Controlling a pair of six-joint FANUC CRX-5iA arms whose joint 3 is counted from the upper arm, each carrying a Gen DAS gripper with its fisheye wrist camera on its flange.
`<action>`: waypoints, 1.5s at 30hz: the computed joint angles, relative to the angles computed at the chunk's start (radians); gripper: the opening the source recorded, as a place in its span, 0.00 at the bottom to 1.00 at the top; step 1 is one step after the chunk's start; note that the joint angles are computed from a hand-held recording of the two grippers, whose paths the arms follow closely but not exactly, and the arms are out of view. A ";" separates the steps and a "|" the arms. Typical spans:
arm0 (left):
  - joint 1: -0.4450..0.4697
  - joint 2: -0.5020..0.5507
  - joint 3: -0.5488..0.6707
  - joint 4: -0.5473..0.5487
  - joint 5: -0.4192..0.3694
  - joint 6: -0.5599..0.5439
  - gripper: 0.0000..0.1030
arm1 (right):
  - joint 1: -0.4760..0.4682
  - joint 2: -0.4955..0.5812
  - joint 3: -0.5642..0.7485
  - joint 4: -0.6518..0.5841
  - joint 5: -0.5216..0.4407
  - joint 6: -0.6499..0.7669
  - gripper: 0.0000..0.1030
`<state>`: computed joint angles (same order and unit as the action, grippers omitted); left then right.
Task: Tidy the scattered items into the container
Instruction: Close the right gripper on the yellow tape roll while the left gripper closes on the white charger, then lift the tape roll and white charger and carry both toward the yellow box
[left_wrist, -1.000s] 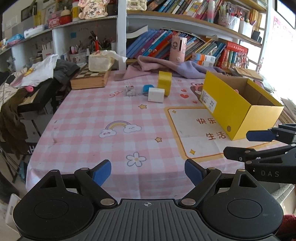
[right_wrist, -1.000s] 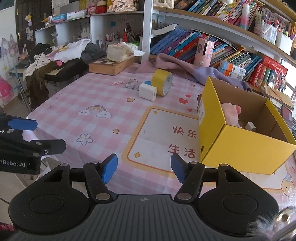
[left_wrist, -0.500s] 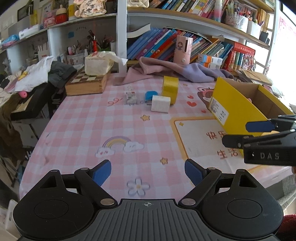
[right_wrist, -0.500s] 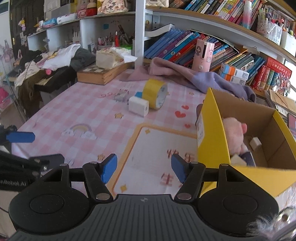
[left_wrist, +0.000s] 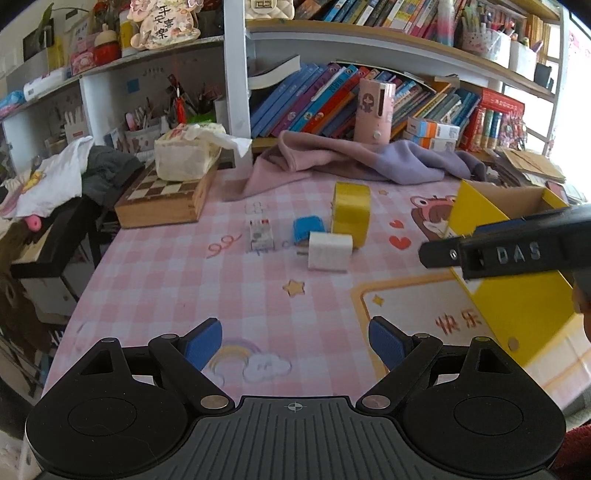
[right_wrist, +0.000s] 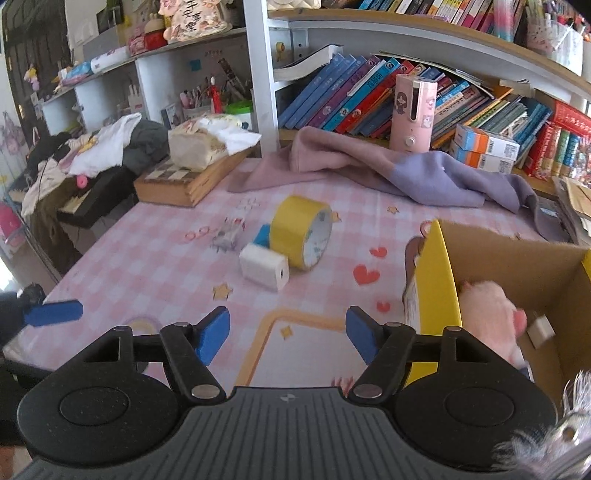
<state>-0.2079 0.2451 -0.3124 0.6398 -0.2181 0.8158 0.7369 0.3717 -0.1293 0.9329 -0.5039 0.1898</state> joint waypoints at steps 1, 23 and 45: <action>0.001 0.013 0.021 -0.027 -0.005 0.024 0.86 | -0.009 0.014 0.025 -0.029 0.007 0.030 0.66; -0.031 0.387 0.501 -0.239 -0.154 0.194 0.86 | -0.143 0.494 0.904 -0.753 -0.324 0.644 0.56; -0.031 0.516 0.655 -0.182 -0.269 0.147 0.63 | -0.186 0.407 0.774 -0.802 -0.235 0.637 0.37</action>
<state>-0.2393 0.7612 0.3424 0.4581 -0.4869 0.9633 0.5507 0.7791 0.6448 0.1306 -0.7390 0.8267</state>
